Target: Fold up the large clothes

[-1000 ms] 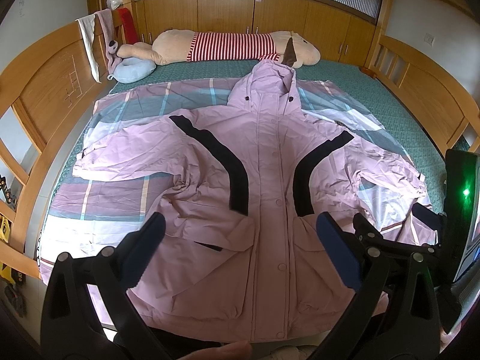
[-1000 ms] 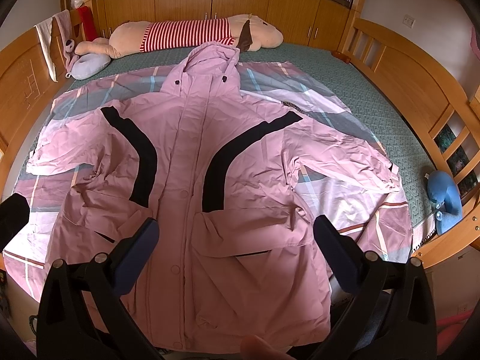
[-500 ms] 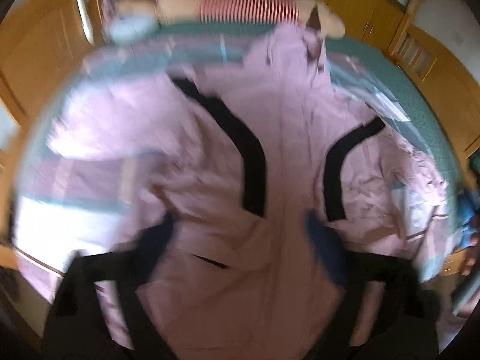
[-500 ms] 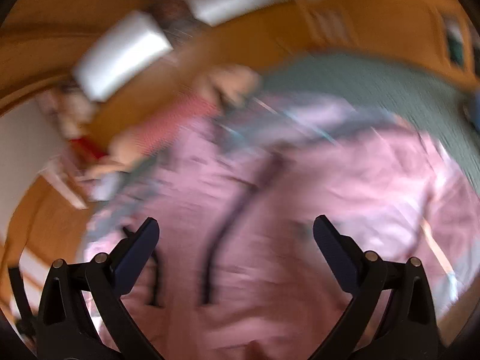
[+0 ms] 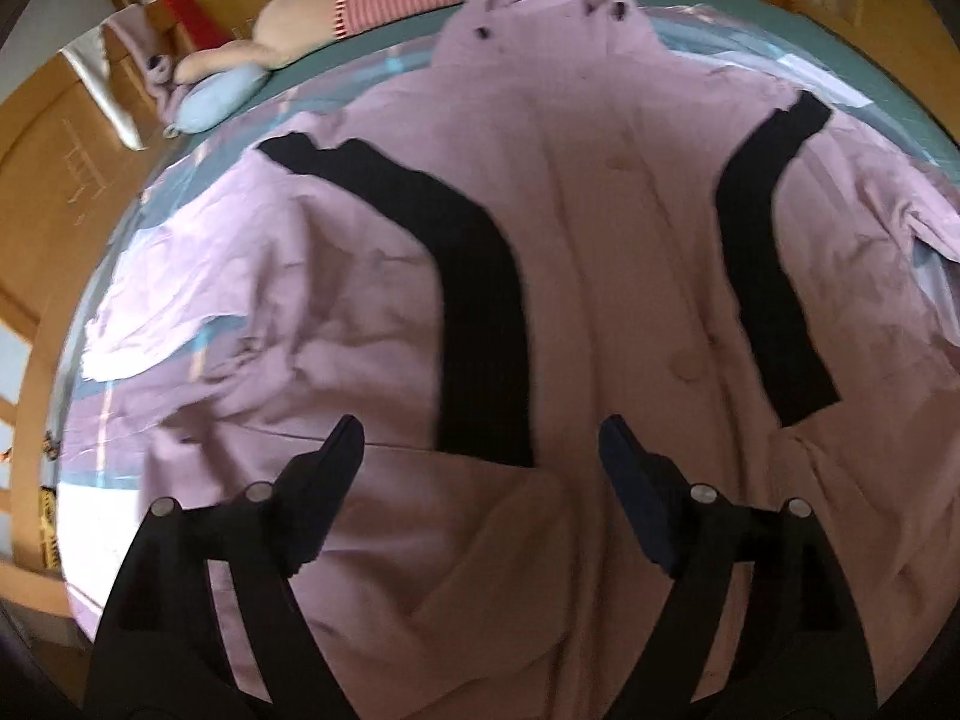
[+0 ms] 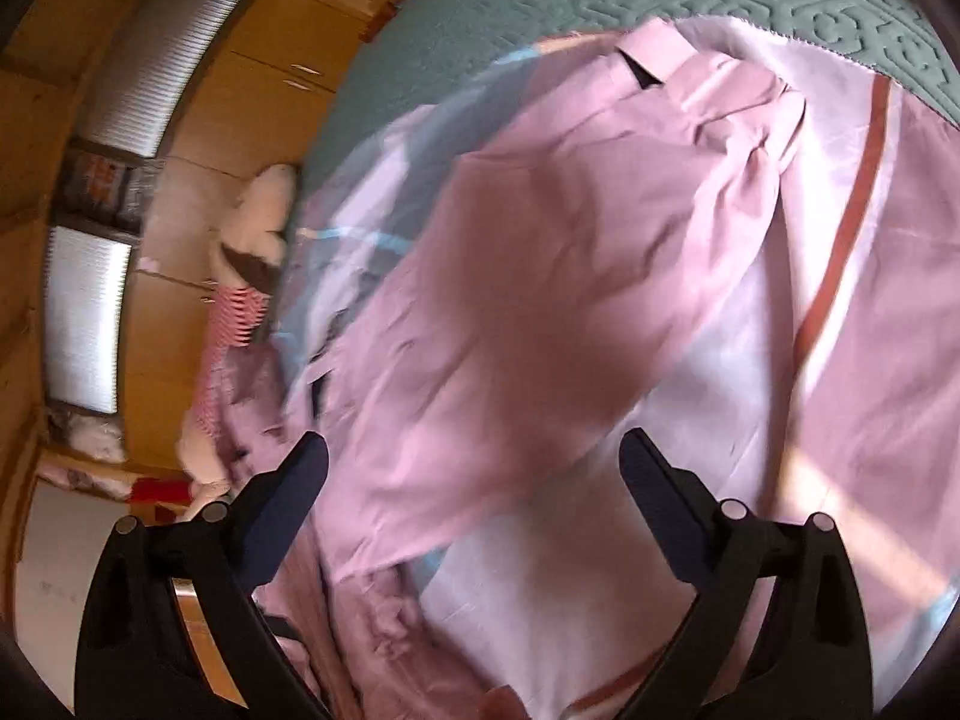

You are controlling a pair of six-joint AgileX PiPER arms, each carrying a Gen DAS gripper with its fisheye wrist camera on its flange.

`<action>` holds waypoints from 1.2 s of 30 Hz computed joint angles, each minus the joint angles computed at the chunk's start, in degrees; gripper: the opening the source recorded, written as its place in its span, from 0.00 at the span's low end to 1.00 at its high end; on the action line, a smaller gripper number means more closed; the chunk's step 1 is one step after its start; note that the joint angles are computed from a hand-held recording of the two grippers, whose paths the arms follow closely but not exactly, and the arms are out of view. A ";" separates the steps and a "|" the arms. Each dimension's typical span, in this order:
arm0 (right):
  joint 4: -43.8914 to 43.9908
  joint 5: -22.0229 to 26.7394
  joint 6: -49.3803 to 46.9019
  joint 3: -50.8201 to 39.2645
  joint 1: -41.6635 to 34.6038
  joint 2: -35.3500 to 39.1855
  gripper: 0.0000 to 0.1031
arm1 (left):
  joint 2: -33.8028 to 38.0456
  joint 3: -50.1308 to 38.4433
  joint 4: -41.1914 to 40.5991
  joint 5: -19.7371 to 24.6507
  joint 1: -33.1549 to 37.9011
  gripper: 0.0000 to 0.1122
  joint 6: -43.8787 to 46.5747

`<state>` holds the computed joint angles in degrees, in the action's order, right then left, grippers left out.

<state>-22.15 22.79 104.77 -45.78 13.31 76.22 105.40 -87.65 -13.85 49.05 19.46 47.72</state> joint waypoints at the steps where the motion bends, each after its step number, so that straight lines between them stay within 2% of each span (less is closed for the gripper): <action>1: 5.73 -1.56 -4.98 1.06 -2.46 0.90 0.95 | -0.11 0.37 -2.92 0.46 0.55 0.73 2.06; 3: 14.62 -7.70 -10.67 5.63 -6.06 1.34 0.77 | -0.50 1.30 -6.07 0.35 0.98 0.73 4.05; 5: 14.34 -11.73 -8.19 9.46 -7.44 -0.84 0.57 | -1.07 2.40 -8.72 -0.08 1.18 0.67 5.94; 6: 10.76 -10.79 -5.15 9.45 -7.60 -1.33 0.48 | -1.44 2.77 -9.62 -0.04 1.45 0.64 7.00; 7: 7.71 -8.93 -2.90 8.59 -7.08 -1.08 0.35 | -2.06 3.69 -9.98 -0.40 1.20 0.57 7.32; 9: -1.04 -6.13 5.09 6.98 -4.82 -0.42 0.23 | -2.15 3.77 -10.82 0.30 1.29 0.48 7.89; 11: -7.76 -0.91 9.74 3.76 -2.23 0.44 0.14 | -2.70 4.14 -12.30 1.12 1.81 0.47 8.10; 15: -19.31 12.31 12.19 -2.51 2.92 1.14 0.08 | -2.53 3.00 -14.84 3.65 3.35 0.47 7.36; 17: -25.83 22.80 12.94 -8.41 8.09 3.26 0.06 | -2.76 3.22 -14.64 1.81 3.31 0.48 6.03; 19: -34.69 34.26 11.05 -15.82 16.21 6.49 0.05 | -3.65 4.48 -13.11 -2.69 2.55 0.50 5.43; 20: -39.42 39.44 8.86 -19.91 21.18 8.43 0.05 | -3.87 4.75 -11.97 -4.44 2.11 0.56 5.23; 21: -43.50 42.33 7.18 -22.25 25.69 9.55 0.05 | -4.40 5.48 -10.49 -6.83 1.52 0.59 4.37; 22: -48.34 43.21 3.20 -26.85 30.22 12.50 0.05 | -4.49 5.64 -10.41 -7.73 1.74 0.67 4.31; 23: -51.06 41.92 -0.37 -29.98 32.74 14.43 0.05 | -4.59 5.67 -10.25 -8.31 1.78 0.74 3.87; 25: -52.74 32.90 -9.44 -38.39 37.42 20.55 0.05 | -3.97 4.54 -9.95 -7.58 2.02 0.75 3.12; 27: -45.55 22.88 -20.49 -45.26 37.99 26.12 0.11 | -2.17 1.55 -8.42 -4.50 2.27 0.75 1.28; 28: -40.95 19.55 -26.22 -48.14 38.09 29.27 0.27 | -1.46 0.44 -8.21 -3.27 2.56 0.76 0.81; 29: -36.47 18.51 -31.94 -51.03 38.45 32.63 0.62 | -0.59 -0.99 -8.23 -1.52 3.02 0.79 0.28; 30: -32.41 18.96 -37.67 -53.46 38.67 34.76 0.77 | 0.51 -2.85 -8.49 0.65 3.66 0.81 -0.27; 31: -29.76 18.90 -42.62 -54.81 39.07 36.55 0.84 | 1.93 -5.12 -9.41 3.31 4.63 0.83 -0.67; 33: -26.00 19.50 -47.64 -55.63 39.19 37.64 0.84 | 3.86 -8.37 -10.86 6.73 6.00 0.84 -1.65; 36: -23.73 14.38 -43.42 -49.52 36.33 33.34 0.84 | 6.96 -13.23 -11.53 10.76 7.34 0.86 -3.94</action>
